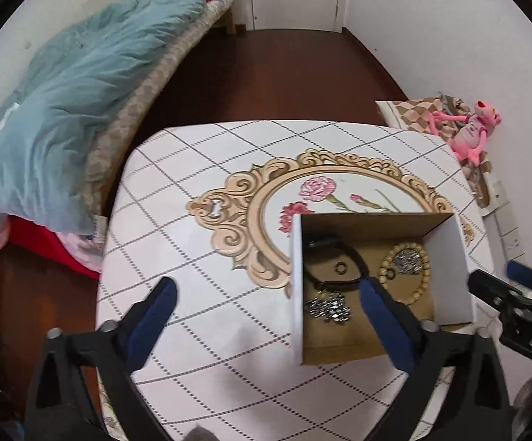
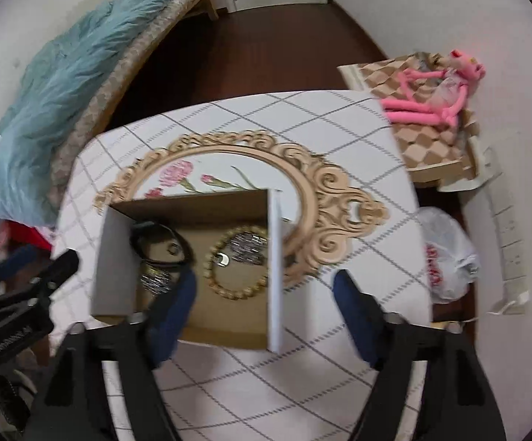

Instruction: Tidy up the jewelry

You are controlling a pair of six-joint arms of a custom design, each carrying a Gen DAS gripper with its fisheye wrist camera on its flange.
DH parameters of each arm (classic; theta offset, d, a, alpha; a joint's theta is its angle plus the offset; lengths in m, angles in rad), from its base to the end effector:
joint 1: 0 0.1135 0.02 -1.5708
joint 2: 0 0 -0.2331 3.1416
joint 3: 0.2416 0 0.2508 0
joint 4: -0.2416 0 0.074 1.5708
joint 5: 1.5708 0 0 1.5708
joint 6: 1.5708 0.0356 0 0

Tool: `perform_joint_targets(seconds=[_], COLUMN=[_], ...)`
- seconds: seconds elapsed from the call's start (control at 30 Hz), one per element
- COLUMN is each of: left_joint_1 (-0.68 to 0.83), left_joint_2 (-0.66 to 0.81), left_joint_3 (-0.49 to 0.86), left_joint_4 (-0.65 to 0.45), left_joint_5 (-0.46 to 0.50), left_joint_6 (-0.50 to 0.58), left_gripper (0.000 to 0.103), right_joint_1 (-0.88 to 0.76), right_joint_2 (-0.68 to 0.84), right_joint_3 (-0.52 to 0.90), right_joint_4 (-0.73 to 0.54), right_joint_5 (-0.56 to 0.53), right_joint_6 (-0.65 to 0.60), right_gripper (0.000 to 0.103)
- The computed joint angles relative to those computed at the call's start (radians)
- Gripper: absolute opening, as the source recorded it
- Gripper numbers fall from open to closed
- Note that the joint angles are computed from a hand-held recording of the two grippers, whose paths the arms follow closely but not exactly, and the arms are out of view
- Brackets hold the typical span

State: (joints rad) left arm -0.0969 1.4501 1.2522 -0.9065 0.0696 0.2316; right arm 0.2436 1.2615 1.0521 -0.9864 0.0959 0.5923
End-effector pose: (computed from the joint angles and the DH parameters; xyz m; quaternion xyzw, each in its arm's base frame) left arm 0.2901 -0.0307 0.2580 0.1669 0.9579 -0.0182 0.2327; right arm 0.2335 0.0545 0.2418 0.1790 0.9649 0.0325 0.1893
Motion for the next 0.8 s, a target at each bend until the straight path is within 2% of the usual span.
perform_joint_targets(seconds=[0.07, 0.43, 0.63, 0.8], left_joint_1=[-0.005, 0.007, 0.035, 0.085], left_joint_2=[-0.034, -0.176, -0.283, -0.364], left_joint_3=[-0.036, -0.062, -0.002, 0.077], left_joint_4=[0.011, -0.085, -0.205, -0.316], left_joint_5=[-0.03, -0.026, 0.027, 0.096], left_joint_6=[0.004, -0.01, 0.003, 0.036], left_gripper=[0.103, 0.103, 0.103, 0.103], right_joint_1=[0.049, 0.186, 0.32, 0.494], right_joint_2=[-0.005, -0.099, -0.152, -0.176], right_joint_3=[0.0, 0.002, 0.103, 0.246], right_joint_4=[-0.046, -0.189, -0.341, -0.543], right_joint_5=[0.074, 0.203, 0.29, 0.401], right_joint_6=[0.034, 0.171, 0.299, 0.478], right_gripper=[0.099, 0.099, 0.1, 0.1])
